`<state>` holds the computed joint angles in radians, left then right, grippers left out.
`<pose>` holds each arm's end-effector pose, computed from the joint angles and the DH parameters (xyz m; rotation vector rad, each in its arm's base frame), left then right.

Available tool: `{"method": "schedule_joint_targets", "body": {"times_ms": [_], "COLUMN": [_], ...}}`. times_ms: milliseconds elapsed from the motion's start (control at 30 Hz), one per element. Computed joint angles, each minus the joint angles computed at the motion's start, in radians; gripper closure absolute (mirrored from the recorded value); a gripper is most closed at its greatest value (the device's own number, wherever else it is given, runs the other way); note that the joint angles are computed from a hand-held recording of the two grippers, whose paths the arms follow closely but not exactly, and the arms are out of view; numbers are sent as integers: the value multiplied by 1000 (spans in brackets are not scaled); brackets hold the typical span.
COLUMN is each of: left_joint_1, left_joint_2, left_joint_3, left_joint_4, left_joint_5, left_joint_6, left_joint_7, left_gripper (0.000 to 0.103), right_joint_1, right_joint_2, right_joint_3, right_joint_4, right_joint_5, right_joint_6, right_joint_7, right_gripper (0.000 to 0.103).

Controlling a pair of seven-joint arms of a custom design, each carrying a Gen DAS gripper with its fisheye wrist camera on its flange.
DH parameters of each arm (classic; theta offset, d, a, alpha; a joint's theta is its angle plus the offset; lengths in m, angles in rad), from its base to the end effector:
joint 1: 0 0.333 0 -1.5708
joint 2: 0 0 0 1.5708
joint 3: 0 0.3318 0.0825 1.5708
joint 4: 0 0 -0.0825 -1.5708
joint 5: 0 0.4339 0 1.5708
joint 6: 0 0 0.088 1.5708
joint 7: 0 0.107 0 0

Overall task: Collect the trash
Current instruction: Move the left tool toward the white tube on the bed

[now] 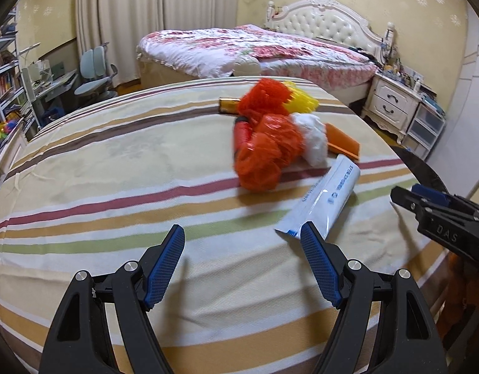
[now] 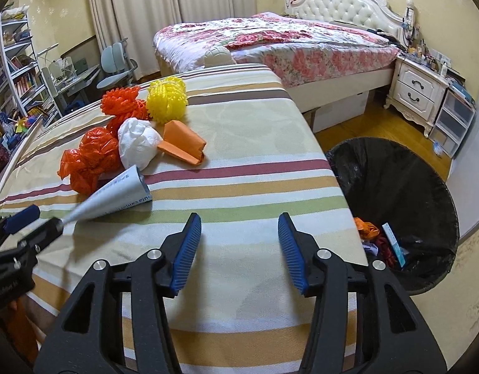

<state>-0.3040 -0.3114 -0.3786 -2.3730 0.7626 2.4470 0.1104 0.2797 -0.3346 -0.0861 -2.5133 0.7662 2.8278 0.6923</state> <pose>0.4025 -0.3346 0.4649 -1.9685 1.5202 -0.6458 0.4969 0.0607 0.4481 -2.0198 1.3275 -0.4206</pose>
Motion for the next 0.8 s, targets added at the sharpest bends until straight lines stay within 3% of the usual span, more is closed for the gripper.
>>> {"method": "schedule_joint_targets", "body": {"times_ms": [300,433,600,700,800], "left_joint_1": [-22,-26,-29,-30,-28], "left_joint_2": [74,51,49,55,74], "left_joint_3": [-9,-19,-2,33,31], "left_joint_4": [70,72,70,65,82], "left_joint_5": [31,63,19,-48,-58], "left_joint_6": [-3,-89,-201,-188,-186], "left_joint_7": [16,-11,-8,44,67], "left_gripper": [28,28,28,28,28], "right_joint_1": [-10,-12,-15,-15,-16], "right_joint_2": [-8,-7,-10,-11,-14], "right_joint_3": [-15,-19,-16,-11,-10], "right_joint_4": [1,4,3,0,-2], "right_joint_5": [19,25,28,26,24], "right_joint_6": [3,-5,-15,-16,-14], "right_joint_7": [-2,-10,-14,-14,-13], "right_gripper": [53,52,52,52,52]}}
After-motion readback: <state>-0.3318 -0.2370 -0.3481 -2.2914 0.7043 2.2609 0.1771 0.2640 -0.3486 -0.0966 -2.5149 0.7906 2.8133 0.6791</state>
